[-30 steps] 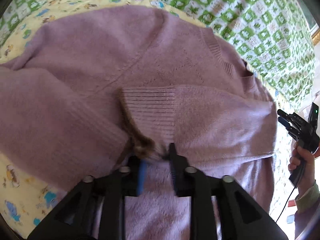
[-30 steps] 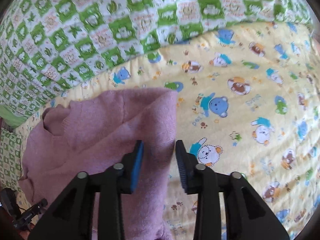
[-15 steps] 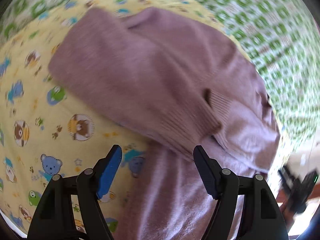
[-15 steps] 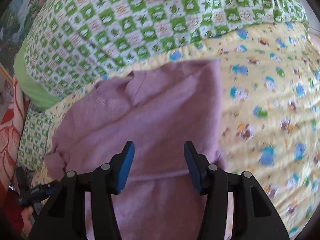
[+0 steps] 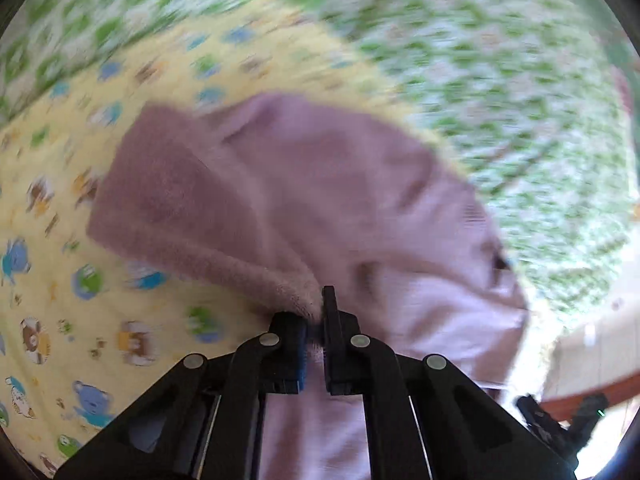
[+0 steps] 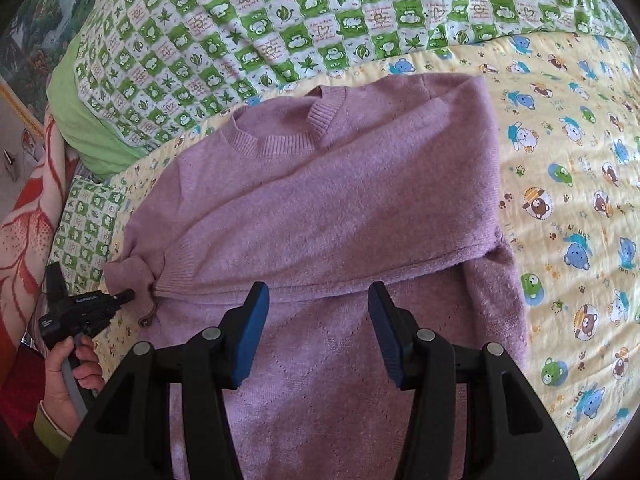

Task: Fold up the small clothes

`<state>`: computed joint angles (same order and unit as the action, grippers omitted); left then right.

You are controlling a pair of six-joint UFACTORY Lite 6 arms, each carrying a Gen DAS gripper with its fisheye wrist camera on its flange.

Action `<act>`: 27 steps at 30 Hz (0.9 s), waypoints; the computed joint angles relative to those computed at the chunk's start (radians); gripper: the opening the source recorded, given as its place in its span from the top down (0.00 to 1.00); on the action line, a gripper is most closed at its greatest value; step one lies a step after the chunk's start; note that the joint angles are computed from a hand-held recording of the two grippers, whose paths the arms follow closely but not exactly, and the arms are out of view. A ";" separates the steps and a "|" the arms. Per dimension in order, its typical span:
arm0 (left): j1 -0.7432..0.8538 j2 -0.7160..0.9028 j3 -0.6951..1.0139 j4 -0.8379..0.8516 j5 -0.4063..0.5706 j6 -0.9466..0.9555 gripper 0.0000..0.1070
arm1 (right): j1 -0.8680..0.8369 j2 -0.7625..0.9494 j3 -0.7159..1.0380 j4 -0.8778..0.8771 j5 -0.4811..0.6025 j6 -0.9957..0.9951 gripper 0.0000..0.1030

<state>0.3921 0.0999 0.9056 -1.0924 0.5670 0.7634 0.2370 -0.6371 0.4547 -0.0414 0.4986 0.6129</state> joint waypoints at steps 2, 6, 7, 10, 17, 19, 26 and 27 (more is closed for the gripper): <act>-0.083 -0.058 0.025 -0.002 0.021 -0.026 0.97 | -0.008 -0.011 -0.003 -0.002 0.000 0.005 0.49; -0.365 -0.040 0.193 -0.040 0.022 -0.084 0.97 | -0.039 -0.033 -0.006 0.022 0.007 -0.020 0.49; -0.432 -0.010 0.248 -0.050 0.014 -0.093 0.97 | -0.047 -0.046 -0.007 0.023 0.014 -0.024 0.49; -0.620 0.190 0.501 -0.038 0.024 -0.138 0.94 | -0.080 -0.084 -0.011 0.033 0.039 -0.046 0.49; -0.805 0.361 0.619 0.200 0.017 -0.250 0.70 | -0.253 -0.189 -0.054 0.128 0.122 -0.202 0.49; -0.785 0.292 0.493 0.206 -0.019 -0.218 0.66 | -0.323 -0.211 -0.070 0.184 0.139 -0.287 0.49; -0.506 0.107 0.087 0.416 -0.191 -0.211 0.62 | -0.418 -0.120 -0.078 0.331 0.079 -0.495 0.49; -0.459 0.119 0.079 0.456 -0.204 -0.224 0.61 | -0.424 -0.081 -0.069 0.394 0.058 -0.555 0.49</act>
<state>-0.0666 0.2184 0.9843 -0.6366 0.3627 0.5392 -0.1872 -0.7181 0.3855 0.3525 0.5567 0.0577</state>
